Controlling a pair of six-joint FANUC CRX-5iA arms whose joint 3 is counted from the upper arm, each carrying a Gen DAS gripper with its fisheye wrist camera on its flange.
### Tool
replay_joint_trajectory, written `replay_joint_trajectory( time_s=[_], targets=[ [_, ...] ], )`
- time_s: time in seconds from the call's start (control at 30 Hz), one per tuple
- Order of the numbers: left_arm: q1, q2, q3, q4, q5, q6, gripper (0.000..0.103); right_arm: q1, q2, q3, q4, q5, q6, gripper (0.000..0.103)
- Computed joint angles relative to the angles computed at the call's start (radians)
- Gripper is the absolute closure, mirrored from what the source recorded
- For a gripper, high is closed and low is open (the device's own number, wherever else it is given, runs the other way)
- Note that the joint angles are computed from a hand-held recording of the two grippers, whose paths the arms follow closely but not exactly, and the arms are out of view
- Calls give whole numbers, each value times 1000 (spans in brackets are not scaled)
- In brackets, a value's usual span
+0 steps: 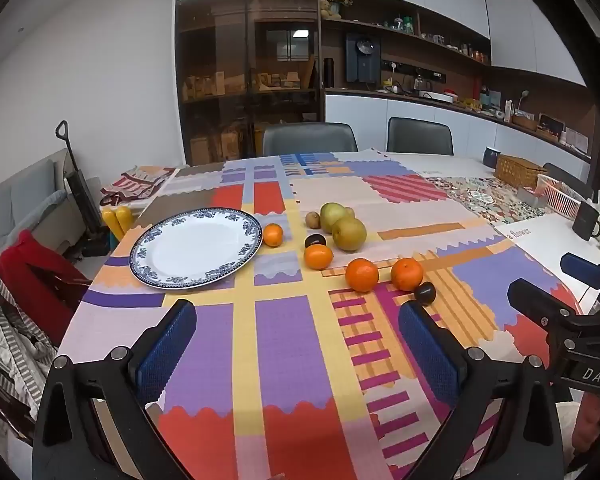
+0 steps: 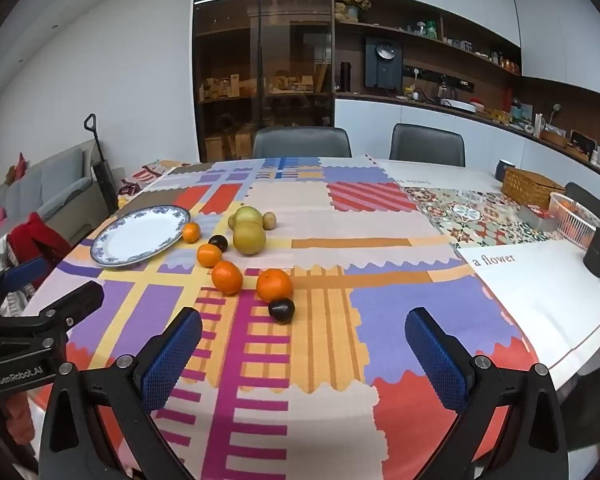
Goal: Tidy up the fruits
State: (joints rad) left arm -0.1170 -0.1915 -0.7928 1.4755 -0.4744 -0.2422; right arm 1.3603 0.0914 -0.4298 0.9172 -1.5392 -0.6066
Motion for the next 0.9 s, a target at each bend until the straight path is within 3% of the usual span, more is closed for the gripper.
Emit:
replay_joint_trajectory(
  time_s=[0.9],
  targets=[
    [-26, -15, -14, 91, 21, -69, 0, 1, 5, 0, 11, -4, -6, 1]
  ],
)
